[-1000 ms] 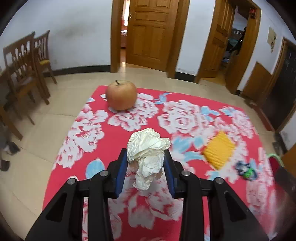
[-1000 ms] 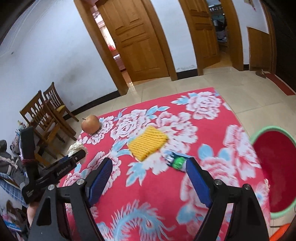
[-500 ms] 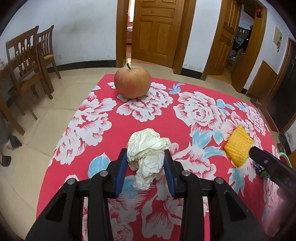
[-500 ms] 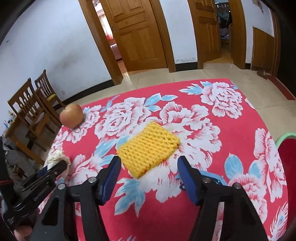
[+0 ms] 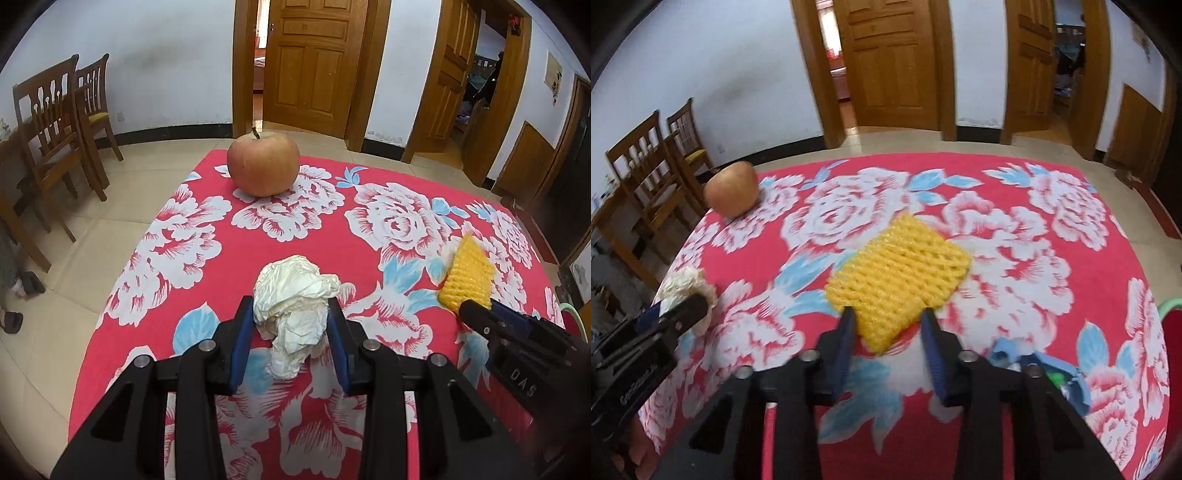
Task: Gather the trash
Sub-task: 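Grasp the second yellow foam net with the right tool while the left holds the tissue, then carry the foam net over the bucket and open the right tool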
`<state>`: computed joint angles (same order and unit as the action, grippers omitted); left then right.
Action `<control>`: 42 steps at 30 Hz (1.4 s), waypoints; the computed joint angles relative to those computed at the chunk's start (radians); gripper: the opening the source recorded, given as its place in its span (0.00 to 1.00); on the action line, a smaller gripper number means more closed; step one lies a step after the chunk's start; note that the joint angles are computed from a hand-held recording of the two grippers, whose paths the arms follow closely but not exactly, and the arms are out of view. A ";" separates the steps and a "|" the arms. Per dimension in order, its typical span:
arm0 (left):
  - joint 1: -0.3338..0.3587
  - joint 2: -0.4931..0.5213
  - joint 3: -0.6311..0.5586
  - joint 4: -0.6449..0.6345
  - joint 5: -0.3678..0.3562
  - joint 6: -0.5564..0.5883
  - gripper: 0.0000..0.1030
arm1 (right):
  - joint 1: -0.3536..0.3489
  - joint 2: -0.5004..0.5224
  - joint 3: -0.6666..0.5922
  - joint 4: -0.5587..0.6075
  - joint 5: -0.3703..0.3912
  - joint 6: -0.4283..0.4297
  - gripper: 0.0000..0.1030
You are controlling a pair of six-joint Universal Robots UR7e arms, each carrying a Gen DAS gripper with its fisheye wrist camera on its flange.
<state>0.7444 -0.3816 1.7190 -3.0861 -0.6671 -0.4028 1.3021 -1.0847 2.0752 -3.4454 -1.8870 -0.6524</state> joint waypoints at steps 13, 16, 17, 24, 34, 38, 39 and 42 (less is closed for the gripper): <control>-0.007 0.010 -0.003 -0.005 0.016 0.013 0.37 | -0.002 0.006 0.016 -0.027 0.026 -0.009 0.14; -0.008 0.012 -0.003 -0.006 0.014 0.020 0.37 | 0.000 -0.004 0.029 -0.035 0.027 -0.007 0.13; -0.009 0.013 -0.004 -0.004 0.016 0.020 0.37 | 0.002 -0.012 0.036 -0.035 0.027 -0.003 0.13; -0.008 0.013 -0.002 -0.012 0.012 0.024 0.37 | -0.004 -0.115 0.111 -0.046 0.108 0.020 0.13; -0.009 0.013 -0.002 -0.012 0.012 0.026 0.37 | -0.032 -0.269 0.204 -0.065 0.184 0.029 0.13; -0.009 0.014 -0.001 -0.015 0.012 0.027 0.37 | -0.052 -0.331 0.246 -0.082 0.208 0.026 0.13; -0.010 0.014 -0.001 -0.015 0.012 0.028 0.37 | -0.059 -0.351 0.258 -0.085 0.215 0.025 0.13; -0.014 0.016 -0.001 -0.018 0.008 0.036 0.37 | -0.082 -0.400 0.287 -0.084 0.233 0.021 0.13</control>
<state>0.7307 -0.3653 1.7177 -3.1042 -0.6593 -0.3673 1.2199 -1.4847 2.3624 -3.5290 -1.6540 -0.6316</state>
